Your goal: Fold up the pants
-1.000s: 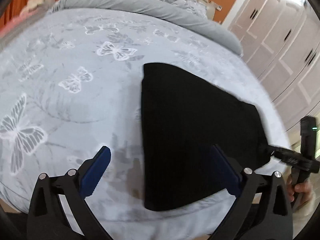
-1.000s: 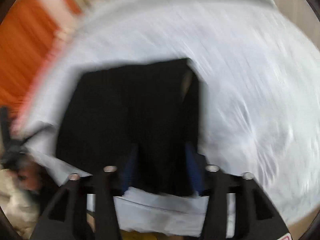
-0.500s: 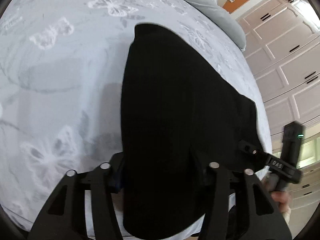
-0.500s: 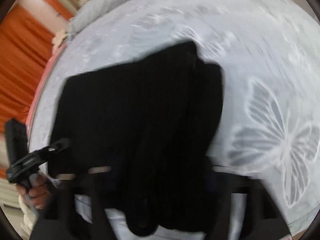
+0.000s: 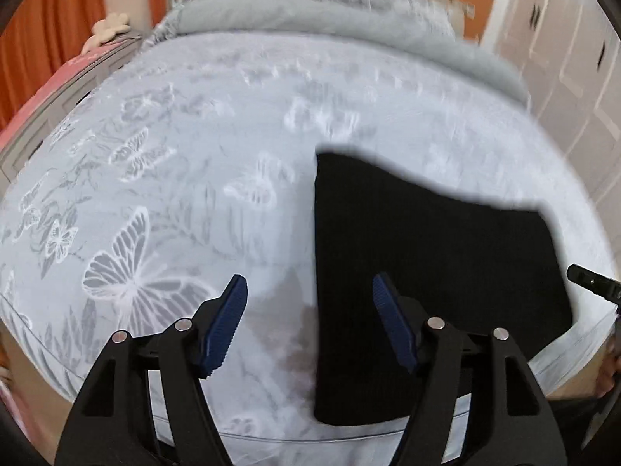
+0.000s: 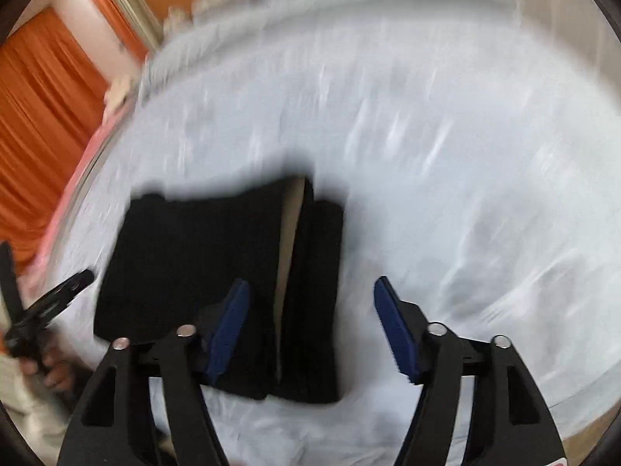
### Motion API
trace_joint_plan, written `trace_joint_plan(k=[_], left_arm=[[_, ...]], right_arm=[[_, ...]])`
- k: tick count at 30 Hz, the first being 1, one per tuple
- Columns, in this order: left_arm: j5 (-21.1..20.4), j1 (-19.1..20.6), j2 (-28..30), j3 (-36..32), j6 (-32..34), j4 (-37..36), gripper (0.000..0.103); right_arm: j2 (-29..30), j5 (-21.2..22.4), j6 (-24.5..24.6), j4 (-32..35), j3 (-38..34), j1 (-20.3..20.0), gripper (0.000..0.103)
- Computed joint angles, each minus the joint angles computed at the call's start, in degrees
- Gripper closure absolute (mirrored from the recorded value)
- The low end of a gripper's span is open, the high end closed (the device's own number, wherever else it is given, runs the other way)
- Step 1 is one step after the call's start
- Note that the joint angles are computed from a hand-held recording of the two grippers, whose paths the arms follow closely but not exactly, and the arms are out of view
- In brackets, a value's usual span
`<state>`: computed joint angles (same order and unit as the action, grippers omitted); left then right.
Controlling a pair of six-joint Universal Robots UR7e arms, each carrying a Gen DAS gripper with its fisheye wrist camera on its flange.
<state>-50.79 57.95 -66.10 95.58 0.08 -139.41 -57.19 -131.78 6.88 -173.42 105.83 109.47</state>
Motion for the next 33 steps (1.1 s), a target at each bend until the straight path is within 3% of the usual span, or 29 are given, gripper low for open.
trace_joint_plan(k=[1,2,3,5,8,10,11,13,15,16,18,21,23,27,33], left_arm=[[0.2,-0.7,0.2,-0.2,0.3,-2.2,0.037],[0.5,-1.3,0.4,-0.5,1.0,-3.3,0.034],[0.4,-1.8,1.1,-1.5,1.6,-3.5,0.028],[-1.1,-2.0,3.8,-5.1,1.8,-1.7,0.022],[-1.6,-0.3,9.2,-10.6,0.3,3.9,0.022],[0.3,1.7,13.3,-13.7,-1.1,7.3,0.022],[1.1,2.5,14.0,-14.0,-1.4,7.7,0.020],[-2.7,4.9,15.1,-15.9,-5.9,10.6,0.017],[-5.1,5.5,14.5,-17.0,-8.2,12.0,0.016],[-4.4,5.1,14.2,-16.5,-6.7,10.9,0.016],[-0.5,3.8,13.7,-14.4,-3.0,6.7,0.015],[3.3,2.7,14.2,-12.8,0.3,3.6,0.015],[5.2,1.9,13.6,-10.8,2.0,0.8,0.016],[7.5,0.1,11.3,-6.7,7.0,-5.4,0.016],[10.6,-0.7,8.5,-2.5,7.5,-5.9,0.016]], right_arm=[[1.0,-1.1,-3.2,-3.6,-0.5,1.4,0.073],[1.3,0.1,-4.6,-4.8,-1.1,1.7,0.083],[1.6,3.2,-6.2,-3.6,-2.7,1.9,0.083],[5.0,3.7,-8.4,1.8,-8.6,2.4,0.084],[10.2,4.8,-9.0,9.8,-15.3,0.8,0.084],[13.3,1.1,-8.2,14.8,-17.9,-1.9,0.092],[14.4,1.0,-8.3,14.4,-18.7,-2.8,0.092],[12.1,5.5,-5.5,11.2,-16.4,-4.6,0.092],[11.2,3.3,-3.9,11.0,-16.3,-3.5,0.091],[11.6,3.2,-4.7,9.6,-16.5,-2.9,0.085],[11.9,5.4,-7.5,8.1,-16.6,-2.3,0.084],[15.8,-1.9,-10.0,13.7,-20.0,-2.2,0.084],[15.6,-2.9,-8.3,12.8,-20.0,-1.6,0.084],[12.5,-1.4,-11.0,7.2,-15.3,0.9,0.080],[11.2,-0.2,-8.5,10.6,-10.3,2.3,0.073]])
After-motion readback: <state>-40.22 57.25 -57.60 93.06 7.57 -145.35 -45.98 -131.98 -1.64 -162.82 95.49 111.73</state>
